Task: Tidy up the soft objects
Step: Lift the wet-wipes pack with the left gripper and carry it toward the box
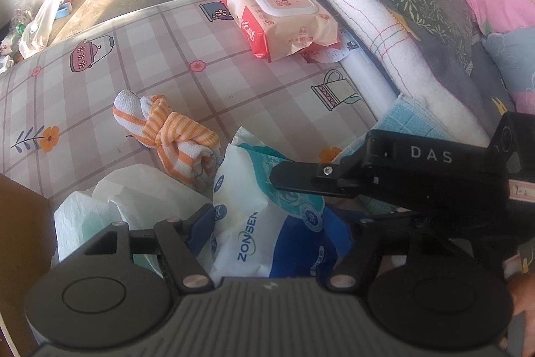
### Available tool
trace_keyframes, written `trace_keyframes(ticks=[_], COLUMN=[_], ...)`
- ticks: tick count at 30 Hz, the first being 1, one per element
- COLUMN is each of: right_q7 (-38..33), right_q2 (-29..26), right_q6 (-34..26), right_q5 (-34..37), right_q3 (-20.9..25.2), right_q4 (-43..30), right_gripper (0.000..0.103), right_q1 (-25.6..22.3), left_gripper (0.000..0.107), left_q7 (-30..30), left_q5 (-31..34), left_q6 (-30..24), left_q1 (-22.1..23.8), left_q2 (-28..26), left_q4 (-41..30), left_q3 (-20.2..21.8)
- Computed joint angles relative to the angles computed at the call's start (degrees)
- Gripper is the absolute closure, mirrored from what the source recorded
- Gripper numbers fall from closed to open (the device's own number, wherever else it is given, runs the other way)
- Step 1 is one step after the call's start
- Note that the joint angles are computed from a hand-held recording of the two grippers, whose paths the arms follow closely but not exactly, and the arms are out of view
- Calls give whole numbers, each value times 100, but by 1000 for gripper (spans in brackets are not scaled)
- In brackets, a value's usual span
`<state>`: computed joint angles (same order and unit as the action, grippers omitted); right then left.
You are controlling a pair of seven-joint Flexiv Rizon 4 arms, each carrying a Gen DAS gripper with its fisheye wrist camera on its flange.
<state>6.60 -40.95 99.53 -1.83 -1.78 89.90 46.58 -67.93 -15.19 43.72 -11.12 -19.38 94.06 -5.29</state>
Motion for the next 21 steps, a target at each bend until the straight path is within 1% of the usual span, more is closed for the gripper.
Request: trace_keyframes(ticks=[3, 6, 10, 13, 15, 18, 19, 21], right_q7=[-5, -49, -86, -81, -77, -90, -88, -172], right_q2=[145, 354, 706, 950, 1090, 1232, 1249, 1157], right_q6=[136, 183, 74, -7, -92, -284, -356, -587], right_q5=[73, 157, 158, 41, -115, -489, -633, -945], right_q3=[-249, -646, -1358, -1867, -2101, -2169, -2096, -1666], right_q4=[173, 347, 590, 739, 766, 644, 562, 122], right_gripper=[38, 38, 38, 38, 38, 38, 38, 38], right_q1=[219, 574, 1233, 1740, 2004, 2182, 2155, 1898], left_gripper=[37, 37, 37, 38, 38, 37, 37, 37], left_q7=[208, 311, 623, 849, 954, 1086, 1106, 1155], left_q5=[-61, -173, -531, -897, -1118, -1447, -1504, -1586], left_q6=[168, 335, 558, 660, 741, 883, 936, 1027], left_q1=[0, -6, 21, 49, 60, 82, 92, 137], left_q2=[246, 505, 994, 1435, 1730, 2225, 2371, 2677], left_q4=[216, 430, 838, 1183, 1422, 1828, 1952, 2203], left_q3=[-29, -28, -20, 65, 161, 364, 433, 597])
